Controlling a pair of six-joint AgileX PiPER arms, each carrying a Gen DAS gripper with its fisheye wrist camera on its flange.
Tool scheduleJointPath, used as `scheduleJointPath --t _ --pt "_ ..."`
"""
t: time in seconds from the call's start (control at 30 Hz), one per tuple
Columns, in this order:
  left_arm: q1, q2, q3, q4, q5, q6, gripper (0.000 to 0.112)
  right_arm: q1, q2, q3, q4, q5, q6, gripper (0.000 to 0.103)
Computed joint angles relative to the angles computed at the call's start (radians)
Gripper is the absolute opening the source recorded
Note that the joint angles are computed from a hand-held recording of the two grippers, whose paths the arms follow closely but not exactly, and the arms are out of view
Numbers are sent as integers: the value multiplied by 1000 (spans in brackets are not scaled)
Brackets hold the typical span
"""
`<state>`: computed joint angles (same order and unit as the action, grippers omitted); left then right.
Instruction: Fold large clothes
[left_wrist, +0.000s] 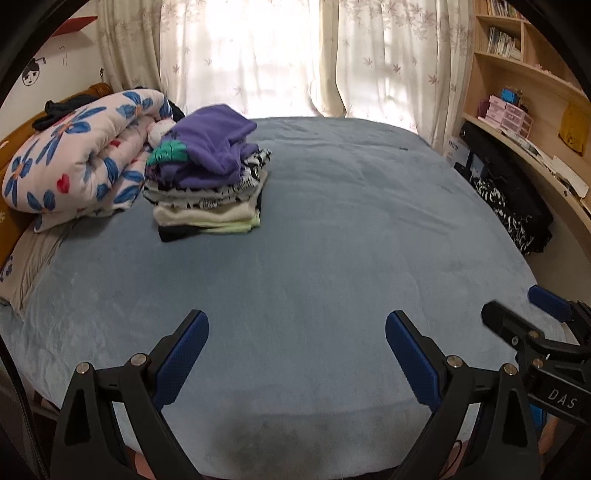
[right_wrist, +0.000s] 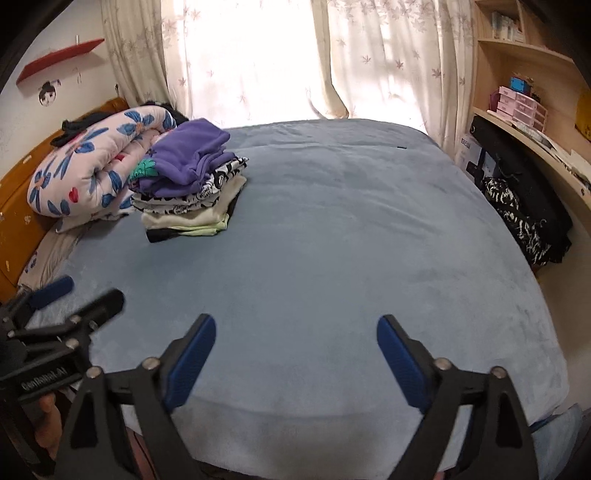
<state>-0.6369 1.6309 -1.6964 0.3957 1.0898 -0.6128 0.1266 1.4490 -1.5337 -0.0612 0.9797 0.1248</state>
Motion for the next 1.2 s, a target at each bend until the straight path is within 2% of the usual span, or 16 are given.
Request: scheduleJointPath --t 0.13,0.27,0.5,0.77,0.93,1.2 --pt "-23 -13 76 55 -23 -80 96 45 -83 160 -112 -129 144 91" --pt "-36 -26 149 68 -57 -138 96 40 -102 234 -103 -178 168 91" --pt "-30 -3 204 26 -94 -161 96 51 -89 276 -153 -195 196 91" --pt "-52 36 185 61 -70 -190 96 109 -82 316 -311 -208 289 92" --pt "-57 45 176 62 -57 -196 96 84 -78 317 -270 -215 242 92" --pt "-58 31 186 50 -61 -196 96 80 -73 326 -287 -218 249 92"
